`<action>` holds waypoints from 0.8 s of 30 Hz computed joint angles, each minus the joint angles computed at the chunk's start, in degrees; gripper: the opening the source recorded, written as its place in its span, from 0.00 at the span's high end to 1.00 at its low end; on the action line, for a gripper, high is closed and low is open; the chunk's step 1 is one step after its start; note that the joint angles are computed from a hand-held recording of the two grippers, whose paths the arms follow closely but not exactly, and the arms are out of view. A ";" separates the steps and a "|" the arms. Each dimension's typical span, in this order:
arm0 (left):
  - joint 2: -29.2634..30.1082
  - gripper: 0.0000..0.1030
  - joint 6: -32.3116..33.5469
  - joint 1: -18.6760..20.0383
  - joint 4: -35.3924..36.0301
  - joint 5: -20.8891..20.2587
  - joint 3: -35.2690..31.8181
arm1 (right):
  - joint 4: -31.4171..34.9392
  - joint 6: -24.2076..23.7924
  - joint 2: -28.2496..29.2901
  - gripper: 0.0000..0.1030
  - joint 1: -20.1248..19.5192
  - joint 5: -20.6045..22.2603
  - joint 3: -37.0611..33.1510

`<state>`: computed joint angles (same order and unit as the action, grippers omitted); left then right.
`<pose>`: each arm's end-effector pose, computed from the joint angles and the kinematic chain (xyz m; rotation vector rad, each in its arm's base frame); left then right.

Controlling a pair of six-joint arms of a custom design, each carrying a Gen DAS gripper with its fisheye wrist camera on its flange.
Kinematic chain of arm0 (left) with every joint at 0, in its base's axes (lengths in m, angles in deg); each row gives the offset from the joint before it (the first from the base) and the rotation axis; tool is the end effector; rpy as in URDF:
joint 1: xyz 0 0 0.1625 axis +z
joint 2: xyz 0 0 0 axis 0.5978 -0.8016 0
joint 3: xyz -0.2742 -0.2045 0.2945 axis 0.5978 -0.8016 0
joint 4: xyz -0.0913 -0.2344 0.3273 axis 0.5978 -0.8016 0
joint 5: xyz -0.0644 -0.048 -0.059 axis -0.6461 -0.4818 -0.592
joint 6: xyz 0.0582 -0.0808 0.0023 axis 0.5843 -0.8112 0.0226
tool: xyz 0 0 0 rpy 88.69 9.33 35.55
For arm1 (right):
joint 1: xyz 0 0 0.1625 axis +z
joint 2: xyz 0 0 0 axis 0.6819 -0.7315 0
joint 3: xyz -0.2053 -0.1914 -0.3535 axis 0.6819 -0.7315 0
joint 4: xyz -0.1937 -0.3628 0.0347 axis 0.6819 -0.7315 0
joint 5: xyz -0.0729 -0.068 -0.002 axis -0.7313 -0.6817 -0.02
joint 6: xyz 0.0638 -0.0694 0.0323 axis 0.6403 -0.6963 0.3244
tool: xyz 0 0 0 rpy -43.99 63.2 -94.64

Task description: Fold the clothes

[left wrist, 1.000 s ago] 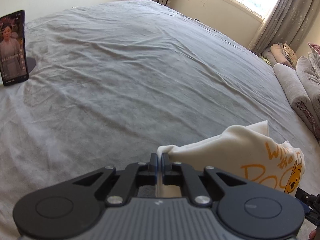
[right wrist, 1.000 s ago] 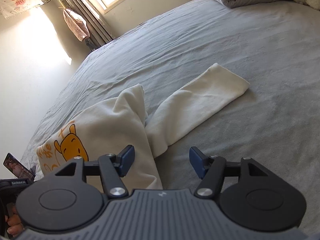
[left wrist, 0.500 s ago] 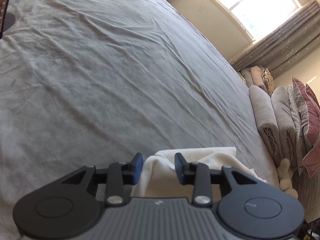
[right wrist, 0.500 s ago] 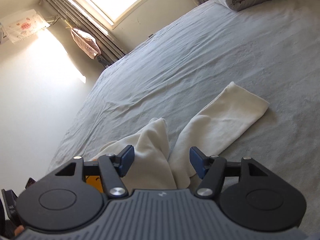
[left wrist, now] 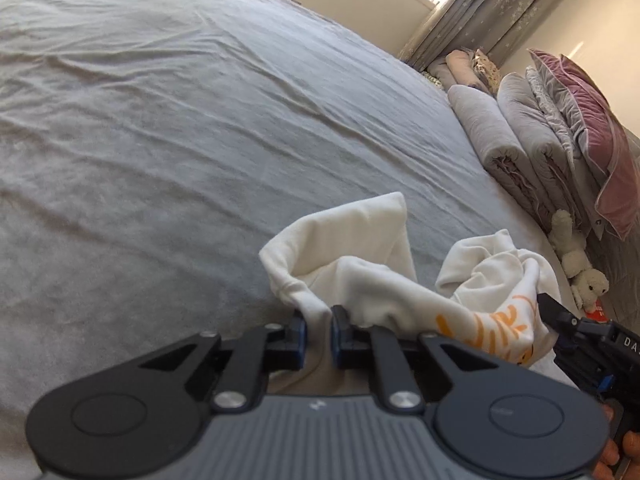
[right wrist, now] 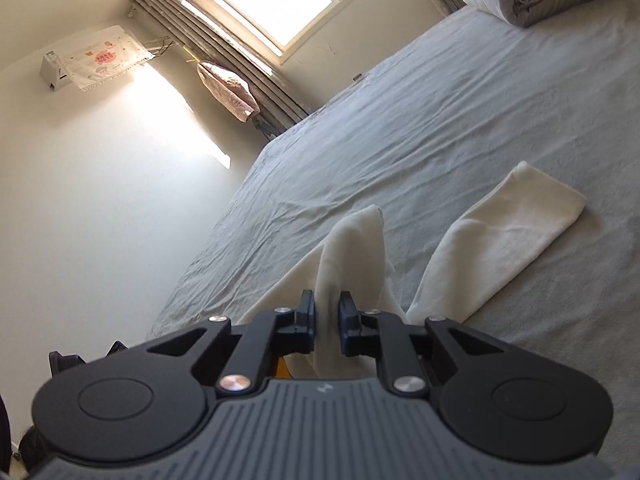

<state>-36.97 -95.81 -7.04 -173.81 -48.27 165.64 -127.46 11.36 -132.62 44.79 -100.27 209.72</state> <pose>-0.1851 -0.3376 0.1762 0.1246 2.6646 -0.9927 0.1354 -0.3360 0.2480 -0.2670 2.7890 -1.2970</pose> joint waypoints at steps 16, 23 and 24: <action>-10.67 0.89 3.21 -7.43 21.57 -9.47 0.90 | 29.28 -18.66 -23.37 0.87 0.12 -12.96 4.51; -9.12 0.89 1.85 -8.66 31.08 -11.10 -0.26 | 40.24 -15.14 -23.39 0.88 -0.66 -22.18 3.44; -8.91 0.89 1.80 -8.64 31.49 -11.18 -0.37 | 39.37 -15.13 -21.95 0.89 -0.52 -23.17 3.59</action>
